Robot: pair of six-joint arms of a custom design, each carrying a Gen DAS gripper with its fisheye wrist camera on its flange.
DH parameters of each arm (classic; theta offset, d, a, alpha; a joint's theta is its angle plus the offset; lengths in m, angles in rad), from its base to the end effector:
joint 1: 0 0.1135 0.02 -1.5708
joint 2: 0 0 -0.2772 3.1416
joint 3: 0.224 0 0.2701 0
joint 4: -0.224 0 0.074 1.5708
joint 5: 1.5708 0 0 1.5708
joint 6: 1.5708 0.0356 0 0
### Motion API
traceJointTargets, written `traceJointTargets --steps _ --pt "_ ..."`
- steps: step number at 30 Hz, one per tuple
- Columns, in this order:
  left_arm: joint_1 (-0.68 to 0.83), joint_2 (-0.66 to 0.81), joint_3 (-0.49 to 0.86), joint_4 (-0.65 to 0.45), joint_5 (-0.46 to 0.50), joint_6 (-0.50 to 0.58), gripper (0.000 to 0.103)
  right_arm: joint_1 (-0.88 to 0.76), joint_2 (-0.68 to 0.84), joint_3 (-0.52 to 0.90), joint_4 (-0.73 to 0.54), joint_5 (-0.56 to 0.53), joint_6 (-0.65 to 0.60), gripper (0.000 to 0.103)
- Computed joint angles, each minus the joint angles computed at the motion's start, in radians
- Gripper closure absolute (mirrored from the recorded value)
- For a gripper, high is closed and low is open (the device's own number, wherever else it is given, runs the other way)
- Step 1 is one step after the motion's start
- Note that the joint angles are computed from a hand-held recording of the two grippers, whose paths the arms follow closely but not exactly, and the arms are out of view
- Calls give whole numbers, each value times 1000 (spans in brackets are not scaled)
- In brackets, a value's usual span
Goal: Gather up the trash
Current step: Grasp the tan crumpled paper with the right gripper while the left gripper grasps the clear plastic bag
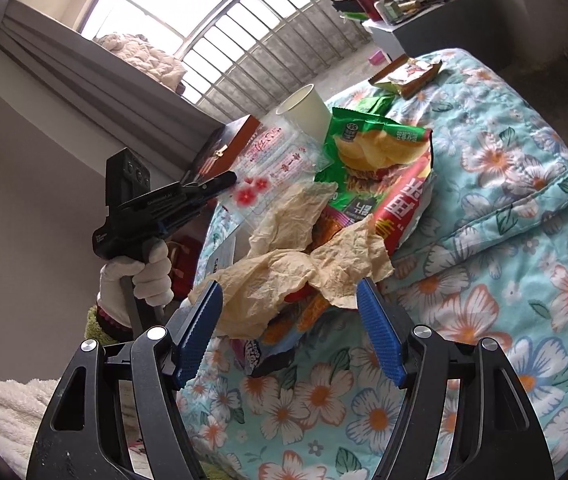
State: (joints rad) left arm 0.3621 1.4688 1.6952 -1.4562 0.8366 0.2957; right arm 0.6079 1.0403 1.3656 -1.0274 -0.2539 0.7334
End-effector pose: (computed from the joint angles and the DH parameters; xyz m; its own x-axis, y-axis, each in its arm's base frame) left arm 0.2597 0.0701 0.4146 -0.8446 -0.1111 -0.5238 0.2519 0.7808 -0.5718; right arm 0.1533 0.1175 0.4236 -0.8693 0.1845 -0.4586 -0.1728 0.7558 0.6316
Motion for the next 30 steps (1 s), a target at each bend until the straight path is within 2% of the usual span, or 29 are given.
traceJointTargets --steps 4,7,10,17,26,28,30 --pt "53 -35 -24 7 47 8 102 47 83 46 31 -48 -17 36" --pt "84 -61 -52 32 80 -21 102 23 132 24 81 -178 56 36" --pt "110 -72 -69 30 119 -31 102 28 198 38 63 -216 99 36" --pt "108 -99 -120 24 152 -32 102 2 331 137 10 -190 76 36" --pt "147 -99 -103 17 174 -34 102 36 530 355 -125 -40 -6 38" --pt "163 -98 -95 6 177 -23 102 50 544 365 -140 -14 -19 41" --pt "180 -97 -85 -11 181 -7 102 59 561 374 -153 4 -30 52"
